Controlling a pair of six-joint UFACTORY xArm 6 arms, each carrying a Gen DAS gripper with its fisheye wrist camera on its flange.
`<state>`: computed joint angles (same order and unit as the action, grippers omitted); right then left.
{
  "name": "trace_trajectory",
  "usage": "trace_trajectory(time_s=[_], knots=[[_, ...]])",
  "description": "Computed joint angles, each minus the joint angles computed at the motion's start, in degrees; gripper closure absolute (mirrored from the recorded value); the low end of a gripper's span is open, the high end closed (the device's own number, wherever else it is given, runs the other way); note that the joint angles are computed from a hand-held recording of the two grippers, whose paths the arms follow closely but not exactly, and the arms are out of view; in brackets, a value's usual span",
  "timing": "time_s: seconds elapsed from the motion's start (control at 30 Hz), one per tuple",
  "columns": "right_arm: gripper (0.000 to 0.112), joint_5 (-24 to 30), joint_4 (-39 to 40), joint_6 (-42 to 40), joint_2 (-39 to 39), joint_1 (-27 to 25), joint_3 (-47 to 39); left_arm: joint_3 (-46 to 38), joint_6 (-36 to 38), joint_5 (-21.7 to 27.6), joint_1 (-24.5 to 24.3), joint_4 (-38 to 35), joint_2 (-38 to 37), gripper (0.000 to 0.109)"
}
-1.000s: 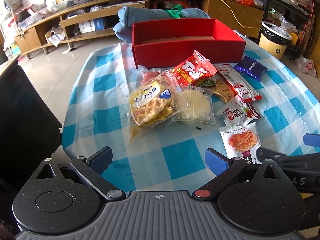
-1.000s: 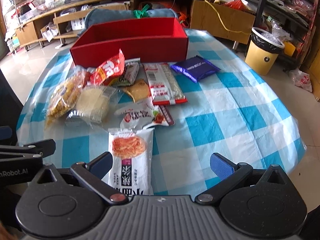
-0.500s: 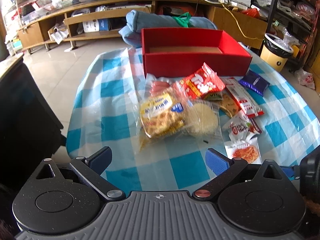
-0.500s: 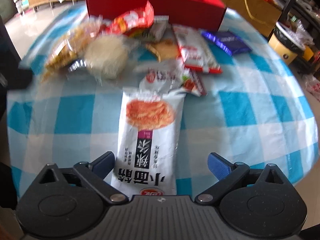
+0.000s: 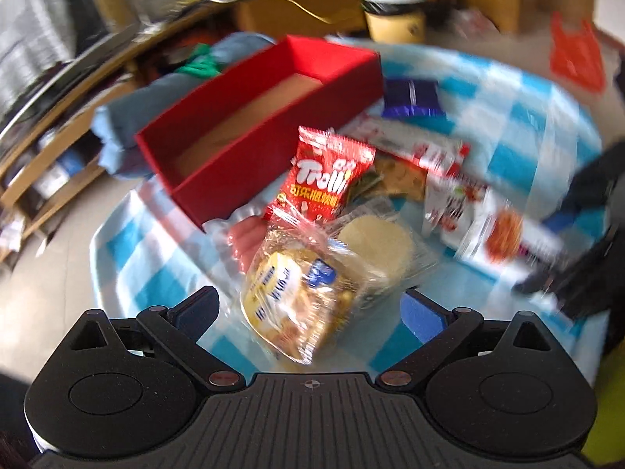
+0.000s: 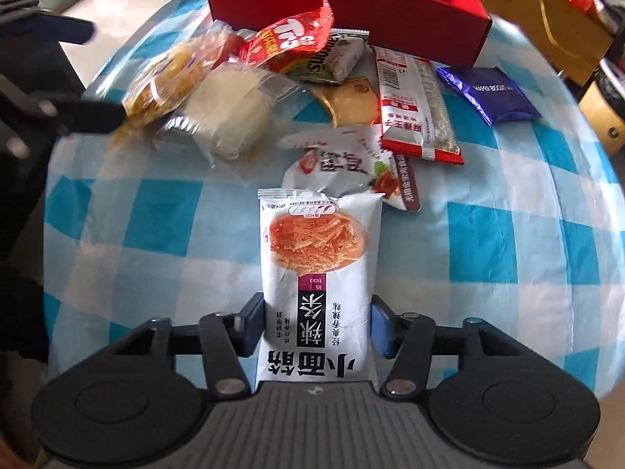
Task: Organize snacks
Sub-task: 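Grasp the clear bag of yellow bread with the left tool while the right tool holds the noodle bag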
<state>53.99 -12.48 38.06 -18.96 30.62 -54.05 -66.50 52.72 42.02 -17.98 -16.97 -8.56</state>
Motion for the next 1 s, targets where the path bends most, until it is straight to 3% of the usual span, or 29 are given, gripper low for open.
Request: trace_trajectory(time_s=[0.23, 0.37, 0.47, 0.53, 0.63, 0.73, 0.8, 0.9, 1.0], knots=[[0.067, -1.9, 3.3, -3.7, -0.5, -3.1, 0.4, -10.7, 3.2, 10.8, 0.7, 0.0, 10.7, 0.009], [0.066, -2.9, 3.9, -4.2, -1.1, -3.3, 1.2, -6.5, 3.0, 6.9, -0.5, 6.1, 9.8, 0.009], [0.066, -3.8, 1.6, -3.7, -1.9, -2.6, 2.3, -4.5, -0.7, 5.4, -0.9, 7.5, 8.0, 0.02], [0.06, -4.7, 1.3, -3.5, -2.4, -2.4, 3.1, -4.9, -4.9, 6.1, -0.8, 7.8, 7.6, 0.033], [0.059, -4.0, -0.4, -3.5, -2.1, -1.7, 2.8, -5.9, -11.4, 8.8, -0.4, 7.2, 7.0, 0.046], [0.057, -3.9, 0.2, -2.2, -3.1, -1.9, 3.3, -4.8, -13.5, 8.4, -0.5, 5.2, 5.1, 0.053], [0.057, -2.8, 0.4, -0.9, -3.9, -2.2, 3.5, -4.6, -12.6, 9.3, -0.7, 4.6, 4.9, 0.051], [0.05, -1.9, 0.7, 1.0, -4.9, -1.9, 4.4, -4.2, -11.4, 9.7, -2.1, 7.0, 5.5, 0.035], [0.032, -1.5, 1.3, -0.7, -4.3, -1.1, 4.3, -5.1, -7.0, 8.8, -2.8, 8.0, 7.4, 0.019]])
